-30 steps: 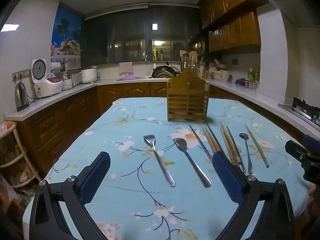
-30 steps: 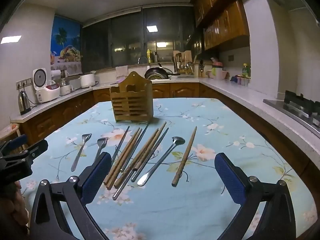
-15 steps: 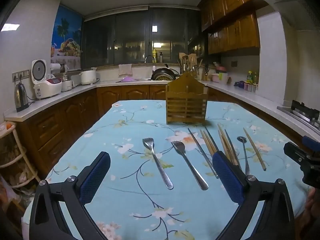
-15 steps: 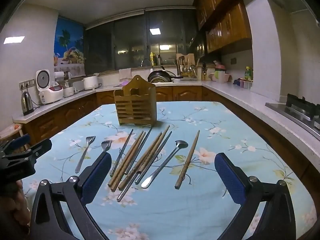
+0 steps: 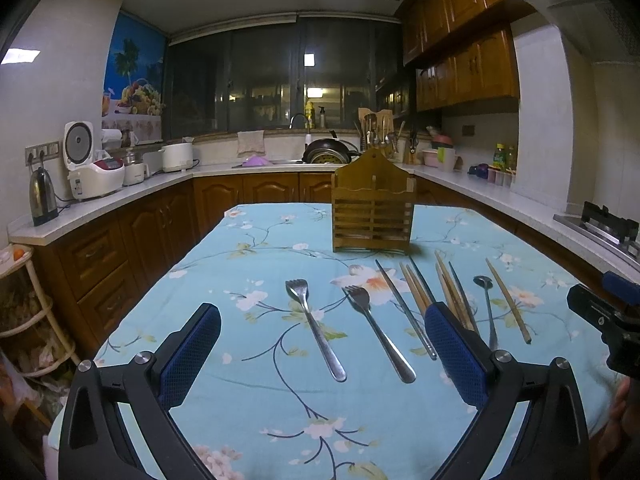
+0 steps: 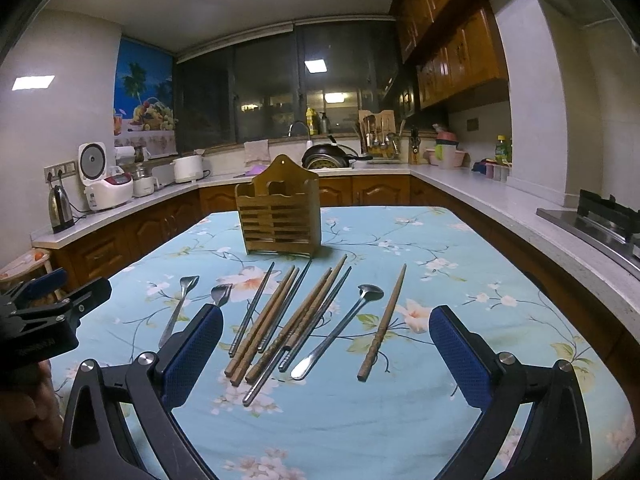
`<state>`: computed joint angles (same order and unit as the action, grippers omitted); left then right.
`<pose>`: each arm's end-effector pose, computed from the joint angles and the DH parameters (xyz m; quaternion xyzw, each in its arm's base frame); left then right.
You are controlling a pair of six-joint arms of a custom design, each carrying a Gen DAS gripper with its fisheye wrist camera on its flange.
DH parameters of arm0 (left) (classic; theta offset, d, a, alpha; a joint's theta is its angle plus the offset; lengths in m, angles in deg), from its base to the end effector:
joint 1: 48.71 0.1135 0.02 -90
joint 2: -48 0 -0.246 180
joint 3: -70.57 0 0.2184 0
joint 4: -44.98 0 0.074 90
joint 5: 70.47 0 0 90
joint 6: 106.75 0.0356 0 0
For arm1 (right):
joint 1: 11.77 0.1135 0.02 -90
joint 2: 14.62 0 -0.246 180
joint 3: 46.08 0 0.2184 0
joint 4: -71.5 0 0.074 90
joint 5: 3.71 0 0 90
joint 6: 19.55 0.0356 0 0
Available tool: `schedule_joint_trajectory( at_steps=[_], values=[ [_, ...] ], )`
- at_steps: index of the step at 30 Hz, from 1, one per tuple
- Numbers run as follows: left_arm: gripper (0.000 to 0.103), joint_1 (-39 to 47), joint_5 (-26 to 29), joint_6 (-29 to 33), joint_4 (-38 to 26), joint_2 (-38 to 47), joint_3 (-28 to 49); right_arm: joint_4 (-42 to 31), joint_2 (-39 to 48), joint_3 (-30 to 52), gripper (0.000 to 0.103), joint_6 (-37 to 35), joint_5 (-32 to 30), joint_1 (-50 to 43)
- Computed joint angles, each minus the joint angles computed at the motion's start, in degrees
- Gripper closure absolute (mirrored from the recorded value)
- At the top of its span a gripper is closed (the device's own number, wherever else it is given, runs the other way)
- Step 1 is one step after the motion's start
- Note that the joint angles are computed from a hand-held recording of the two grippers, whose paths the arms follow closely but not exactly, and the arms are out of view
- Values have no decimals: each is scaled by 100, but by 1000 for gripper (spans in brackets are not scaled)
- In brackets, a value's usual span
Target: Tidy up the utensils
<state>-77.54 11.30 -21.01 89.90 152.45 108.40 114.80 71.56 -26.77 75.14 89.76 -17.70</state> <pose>0.2386 -0.1255 0.1109 0.1363 0.8151 -0.1025 0.5536 0.1886 -0.0218 0.1143 0.0939 0.8311 -0.0313 0.5472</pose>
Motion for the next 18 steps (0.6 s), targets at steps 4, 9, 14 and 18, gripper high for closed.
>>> schedule_joint_trajectory(
  at_steps=[4,9,14,18],
  values=[
    [1,52,66,1,-51,11,56,31,-11,-32,0,9,-6,5],
    [1,-32,-18,-39,-83,-139,-58,-57,-128,-48,0,24,-8,30],
    [1,-14,21,-45,-105,-126,-34,-131,-188,-17,0,23,-89,-24],
    [1,-13,22,-47,-119,-122,-17,-137,-189,-19,0,27,-101,-28]
  ],
)
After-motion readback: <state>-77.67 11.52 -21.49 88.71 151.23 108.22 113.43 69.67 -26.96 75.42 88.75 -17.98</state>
